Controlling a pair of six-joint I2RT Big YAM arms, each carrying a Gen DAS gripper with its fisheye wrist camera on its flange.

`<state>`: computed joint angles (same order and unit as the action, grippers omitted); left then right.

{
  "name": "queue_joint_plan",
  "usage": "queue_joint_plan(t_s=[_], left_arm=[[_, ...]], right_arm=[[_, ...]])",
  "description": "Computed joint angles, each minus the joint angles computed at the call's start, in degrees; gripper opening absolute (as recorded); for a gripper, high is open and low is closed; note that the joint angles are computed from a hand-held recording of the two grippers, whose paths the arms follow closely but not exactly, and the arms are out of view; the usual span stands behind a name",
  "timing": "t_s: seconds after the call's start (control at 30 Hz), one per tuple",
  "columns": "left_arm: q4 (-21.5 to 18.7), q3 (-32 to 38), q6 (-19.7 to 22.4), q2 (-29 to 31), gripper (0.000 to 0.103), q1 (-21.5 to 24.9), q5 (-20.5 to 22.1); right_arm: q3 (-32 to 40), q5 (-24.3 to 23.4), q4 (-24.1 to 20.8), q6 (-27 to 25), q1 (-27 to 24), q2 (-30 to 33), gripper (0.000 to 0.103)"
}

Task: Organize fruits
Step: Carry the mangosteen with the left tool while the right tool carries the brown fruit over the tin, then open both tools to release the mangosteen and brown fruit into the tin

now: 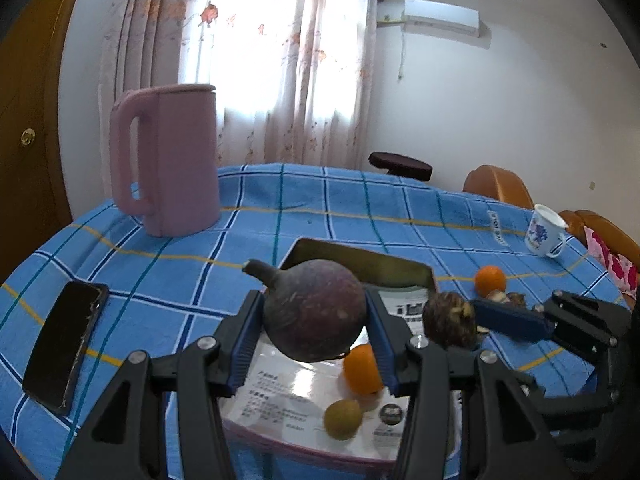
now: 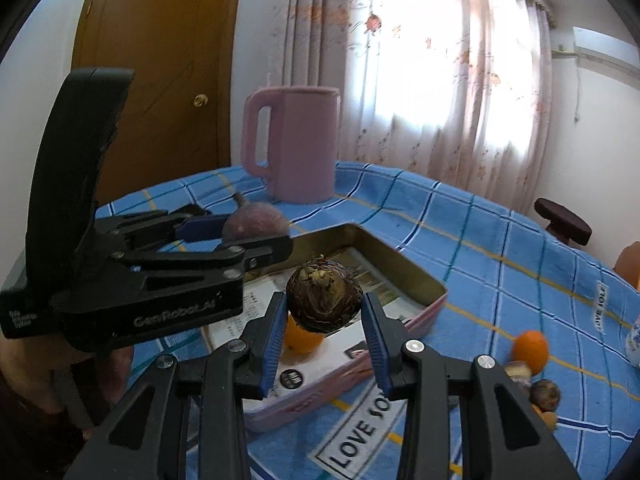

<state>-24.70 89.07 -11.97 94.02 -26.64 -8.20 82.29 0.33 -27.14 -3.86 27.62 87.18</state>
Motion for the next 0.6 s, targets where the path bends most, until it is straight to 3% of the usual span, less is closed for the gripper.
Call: queue_joint_plan(t_s=[0.6], left_arm=[[-5.29, 2.14, 1.10, 2.26, 0.052, 0.69, 0.02]], right_arm=[[4.04, -1.24, -7.26, -0.47, 1.13, 4.29, 0.040]])
